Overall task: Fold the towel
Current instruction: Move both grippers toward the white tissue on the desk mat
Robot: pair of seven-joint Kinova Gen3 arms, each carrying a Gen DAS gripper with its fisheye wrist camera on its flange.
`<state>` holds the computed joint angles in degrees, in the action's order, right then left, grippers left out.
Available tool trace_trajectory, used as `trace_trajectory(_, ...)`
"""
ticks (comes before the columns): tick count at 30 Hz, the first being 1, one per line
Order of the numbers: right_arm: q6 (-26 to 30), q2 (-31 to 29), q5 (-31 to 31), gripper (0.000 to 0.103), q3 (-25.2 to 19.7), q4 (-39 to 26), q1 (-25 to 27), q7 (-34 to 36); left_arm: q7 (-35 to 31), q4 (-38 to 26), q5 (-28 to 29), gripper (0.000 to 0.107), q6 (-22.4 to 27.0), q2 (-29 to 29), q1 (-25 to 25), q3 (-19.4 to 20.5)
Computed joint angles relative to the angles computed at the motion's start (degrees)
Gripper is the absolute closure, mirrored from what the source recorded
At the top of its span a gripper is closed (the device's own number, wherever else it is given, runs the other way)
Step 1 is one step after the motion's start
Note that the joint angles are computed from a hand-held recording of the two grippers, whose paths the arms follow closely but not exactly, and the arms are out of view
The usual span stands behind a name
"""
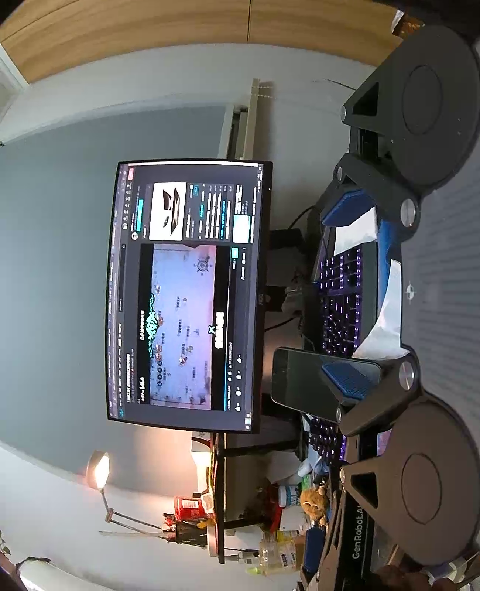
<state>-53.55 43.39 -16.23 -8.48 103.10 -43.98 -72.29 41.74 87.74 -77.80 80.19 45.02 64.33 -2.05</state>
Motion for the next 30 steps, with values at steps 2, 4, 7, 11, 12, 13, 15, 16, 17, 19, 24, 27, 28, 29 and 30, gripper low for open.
trace_trajectory(2, 0.72, -0.07, -0.17, 0.019, 0.01, -0.17, 0.02, 0.1, 0.83, 0.78, -0.26, 0.004, -0.26, -0.35, 0.09, 0.01)
trace_trajectory(4, 1.46, -0.15, -0.35, 0.019, 0.07, -0.36, 0.01, 0.19, 1.7, 1.57, -0.59, 0.004, -0.44, -0.7, 0.11, 0.13)
trace_trajectory(7, 2.35, -0.17, -0.02, 0.019, 0.19, -0.63, 0.14, 0.23, 0.76, 1.53, -0.3, 0.004, -0.41, -0.95, -0.45, 0.63)
trace_trajectory(11, 3.27, -0.07, 0.67, 0.019, 0.29, -1.03, 0.34, 0.24, -1.65, -0.15, 0.17, 0.004, -0.08, -0.15, -0.36, 0.46)
trace_trajectory(12, 3.59, -0.01, 0.68, 0.019, 0.36, -1.19, 0.33, 0.33, -1.62, -0.25, 0.15, 0.004, -0.08, 0.0, -0.27, 0.35)
trace_trajectory(13, 3.93, 0.03, 0.71, 0.019, 0.38, -1.4, 0.32, 0.39, -1.59, -0.36, 0.12, 0.004, -0.07, 0.16, -0.18, 0.24)
trace_trajectory(15, 5.04, 0.1, 1.8, 0.019, 0.03, -1.94, 0.95, -0.35, -1.52, -0.57, 0.06, 0.004, -0.05, 0.47, -0.02, 0.05)
trace_trajectory(16, 5.71, 0.15, 2.92, 0.019, -0.4, -2.17, 1.64, -1.33, -1.49, -0.67, 0.03, 0.004, -0.04, 0.62, 0.06, -0.04)
trace_trajectory(17, 6.37, 0.2, 4.07, 0.019, -0.78, -2.41, 2.3, -2.37, -1.36, -0.41, -0.04, 0.004, -0.34, 0.56, -0.01, -0.09)
trace_trajectory(19, 7.89, 0.43, 6.25, 0.019, -1.22, -3.16, 3.43, -4.26, -1.46, 0.11, -0.22, 0.004, -1.05, 0.4, -0.32, -0.09)
trace_trajectory(24, 13.02, 2.29, 7.49, 0.019, -0.13, -6.97, 3.78, -4.92, -0.26, 3.44, -2.1, 0.004, -4.15, -0.76, -1.84, 0.08)
trace_trajectory(27, 16.98, 4.06, 7.62, 0.019, 0.84, -10.09, 3.38, -4.64, 2.2, 7.47, -6.34, 0.004, -7.57, -2.25, -2.73, 0.33)
trace_trajectory(28, 18.28, 4.63, 7.5, 0.02, 1.19, -11.24, 3.14, -4.44, 3.58, 8.96, -8.4, 0.004, -8.54, -2.71, -3.0, 0.47)
trace_trajectory(29, 19.57, 5.18, 7.21, 0.02, 1.64, -12.47, 2.79, -4.15, 5.01, 10.43, -10.56, 0.004, -9.38, -3.14, -3.37, 0.73)
trace_trajectory(30, 20.77, 5.75, 6.92, 0.02, 1.94, -13.67, 2.55, -4.03, 6.08, 11.6, -12.53, 0.004, -10.01, -3.52, -3.92, 1.12)
